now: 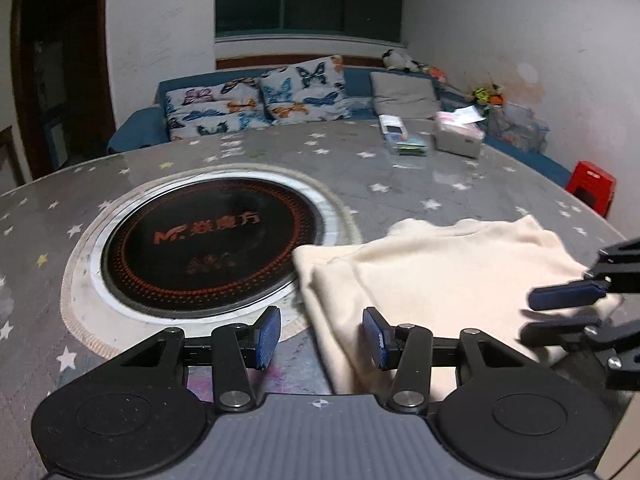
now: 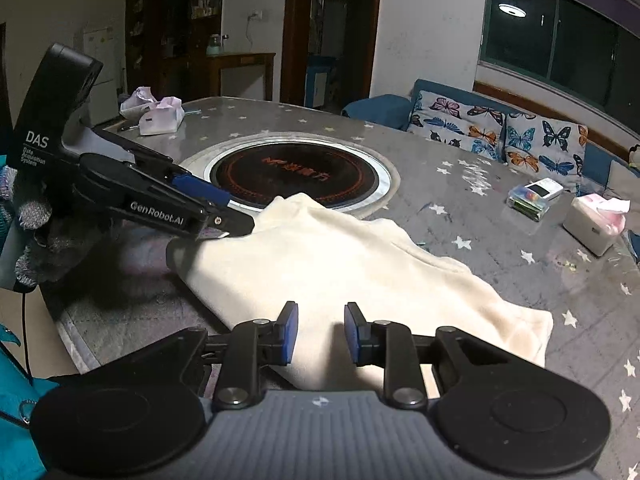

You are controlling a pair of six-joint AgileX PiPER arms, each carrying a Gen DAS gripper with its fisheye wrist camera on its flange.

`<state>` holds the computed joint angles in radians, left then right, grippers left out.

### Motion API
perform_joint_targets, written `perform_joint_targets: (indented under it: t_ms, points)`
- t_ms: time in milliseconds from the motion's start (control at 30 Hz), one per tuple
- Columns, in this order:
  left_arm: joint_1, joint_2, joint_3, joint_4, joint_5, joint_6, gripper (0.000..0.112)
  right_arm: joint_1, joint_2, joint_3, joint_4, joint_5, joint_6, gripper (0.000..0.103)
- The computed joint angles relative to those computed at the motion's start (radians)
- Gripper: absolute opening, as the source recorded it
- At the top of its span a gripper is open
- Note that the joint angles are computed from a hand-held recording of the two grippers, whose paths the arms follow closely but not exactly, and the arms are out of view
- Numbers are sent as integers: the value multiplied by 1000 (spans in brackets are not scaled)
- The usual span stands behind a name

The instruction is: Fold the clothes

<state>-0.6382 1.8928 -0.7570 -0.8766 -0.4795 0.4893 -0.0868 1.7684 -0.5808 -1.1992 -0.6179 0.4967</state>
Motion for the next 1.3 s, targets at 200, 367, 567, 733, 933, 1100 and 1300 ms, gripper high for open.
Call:
perform_joint_targets:
  t_ms: [200,367,567,733,933,1100,1300]
  points:
    - [-6,18,-28,-109,-17,109,50,-4,11,-2,-2,0,13,28]
    - [17,36,-90,-141,-3,156,49,-13,8,-18,-29,-7,59,29]
    - [49,106,-169,-169,24,226,50,-35,14,-37,-69,0,112,31]
    - [43,93,-182,-246,18,305,50,-73,8,-61,-101,0,163,31]
    - [34,89,-217,-221,36,307,49,-95,54,-140,-58,42,187,31]
    - [33,154,-296,-323,57,444,49,-118,130,-235,-8,107,230,30]
    - [36,155,-306,-352,67,479,49,-133,151,-296,-59,132,327,30]
